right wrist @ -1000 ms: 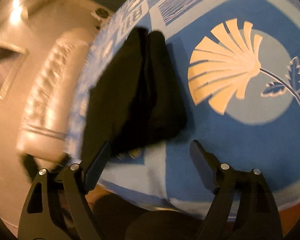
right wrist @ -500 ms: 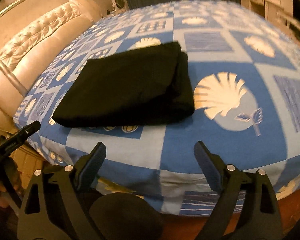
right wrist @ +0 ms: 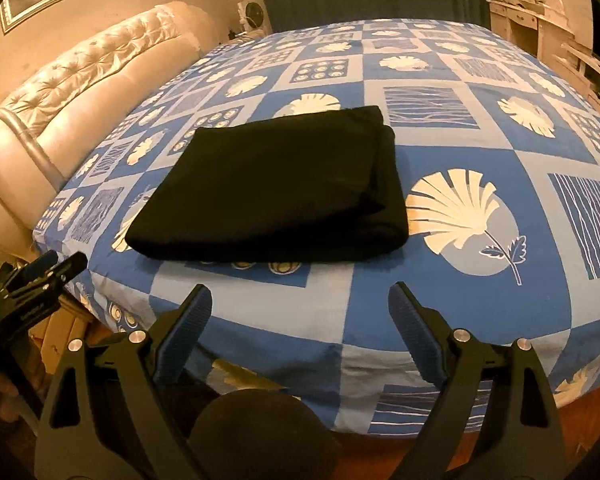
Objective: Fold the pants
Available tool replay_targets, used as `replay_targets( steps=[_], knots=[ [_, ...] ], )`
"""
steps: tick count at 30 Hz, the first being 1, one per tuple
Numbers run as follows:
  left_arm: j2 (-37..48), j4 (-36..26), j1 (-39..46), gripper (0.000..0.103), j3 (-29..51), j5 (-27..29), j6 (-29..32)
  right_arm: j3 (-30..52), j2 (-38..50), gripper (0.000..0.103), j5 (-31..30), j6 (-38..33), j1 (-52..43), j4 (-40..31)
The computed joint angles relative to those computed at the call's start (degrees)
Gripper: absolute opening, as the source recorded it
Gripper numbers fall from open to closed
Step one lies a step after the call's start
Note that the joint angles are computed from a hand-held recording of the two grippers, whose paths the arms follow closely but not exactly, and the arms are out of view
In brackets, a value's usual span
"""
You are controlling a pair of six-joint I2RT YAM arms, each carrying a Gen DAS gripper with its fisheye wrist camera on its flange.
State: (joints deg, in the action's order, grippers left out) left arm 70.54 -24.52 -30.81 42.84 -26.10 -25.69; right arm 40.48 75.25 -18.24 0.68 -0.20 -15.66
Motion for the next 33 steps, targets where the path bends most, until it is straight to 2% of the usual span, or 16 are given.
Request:
replay_targets(
  steps=[13, 33],
  knots=[
    [0.4, 1.2, 2.9, 0.085, -0.1, 3.3, -1.0, -0.8, 0.2, 0.09, 0.3, -0.2, 1.4, 0.2],
    [0.6, 2.4, 1.8, 0.085, -0.2, 1.8, 0.9, -0.8, 1.6, 0.09, -0.1, -1.5, 0.0, 1.2]
  ],
)
